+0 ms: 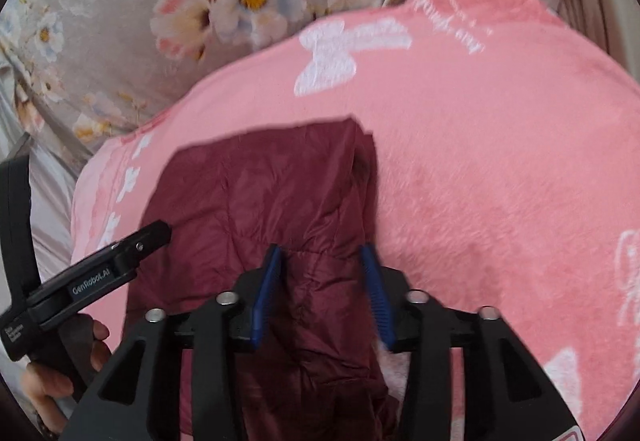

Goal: Fold large clothes

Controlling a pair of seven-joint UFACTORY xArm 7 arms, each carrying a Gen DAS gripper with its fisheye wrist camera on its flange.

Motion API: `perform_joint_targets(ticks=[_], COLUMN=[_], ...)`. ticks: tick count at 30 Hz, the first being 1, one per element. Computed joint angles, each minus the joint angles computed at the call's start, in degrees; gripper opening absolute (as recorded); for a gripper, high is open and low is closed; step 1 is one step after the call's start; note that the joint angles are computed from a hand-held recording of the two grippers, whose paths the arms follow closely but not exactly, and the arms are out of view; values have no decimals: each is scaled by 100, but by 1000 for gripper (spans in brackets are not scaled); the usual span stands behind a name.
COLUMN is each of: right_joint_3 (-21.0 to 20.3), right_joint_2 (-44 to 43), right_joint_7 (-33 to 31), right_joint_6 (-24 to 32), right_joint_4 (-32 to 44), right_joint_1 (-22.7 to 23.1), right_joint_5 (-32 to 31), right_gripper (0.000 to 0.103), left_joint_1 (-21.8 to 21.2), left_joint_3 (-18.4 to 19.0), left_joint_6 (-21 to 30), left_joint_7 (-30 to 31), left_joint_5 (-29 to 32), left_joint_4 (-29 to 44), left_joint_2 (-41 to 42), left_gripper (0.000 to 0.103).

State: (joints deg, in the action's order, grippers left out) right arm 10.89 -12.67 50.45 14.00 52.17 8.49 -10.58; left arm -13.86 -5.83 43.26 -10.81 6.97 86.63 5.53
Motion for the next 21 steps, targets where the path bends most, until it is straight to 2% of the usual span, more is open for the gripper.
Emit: perform_joint_targets(ticks=[1, 3, 4, 6, 8, 11, 21], right_joint_3=[89, 457, 487, 329, 482, 633, 527], right_joint_2=[-64, -275, -311, -156, -39, 63, 271], right_joint_7=[-1, 623, 815, 662, 890, 1329, 2242], right_joint_6=[-187, -242, -271, -299, -229, -100, -420], right_joint_4=[-117, -285, -356, -374, -321, -227, -263], right_joint_1=[-72, -485, -537, -364, -516, -654, -635], right_joint_5=[40, -573, -745, -567, -869, -1446, -2424], right_gripper=[11, 8, 8, 9, 11, 12, 14], left_joint_1=[8, 19, 23, -2, -48, -56, -112], left_joint_3=[4, 10, 11, 6, -5, -4, 16], left_joint_6=[-39, -147, -235, -385, -500, -589, -883], left_joint_7=[12, 2, -7, -131, -308, -407, -828], left_joint_5=[-17, 1, 19, 215, 531, 701, 1219], left_joint_4=[-93, -294, -388, -524, -624, -661, -824], left_joint_2=[-22, -82, -108, -161, -184, -157, -133], left_gripper=[98, 98, 98, 98, 98, 98, 98])
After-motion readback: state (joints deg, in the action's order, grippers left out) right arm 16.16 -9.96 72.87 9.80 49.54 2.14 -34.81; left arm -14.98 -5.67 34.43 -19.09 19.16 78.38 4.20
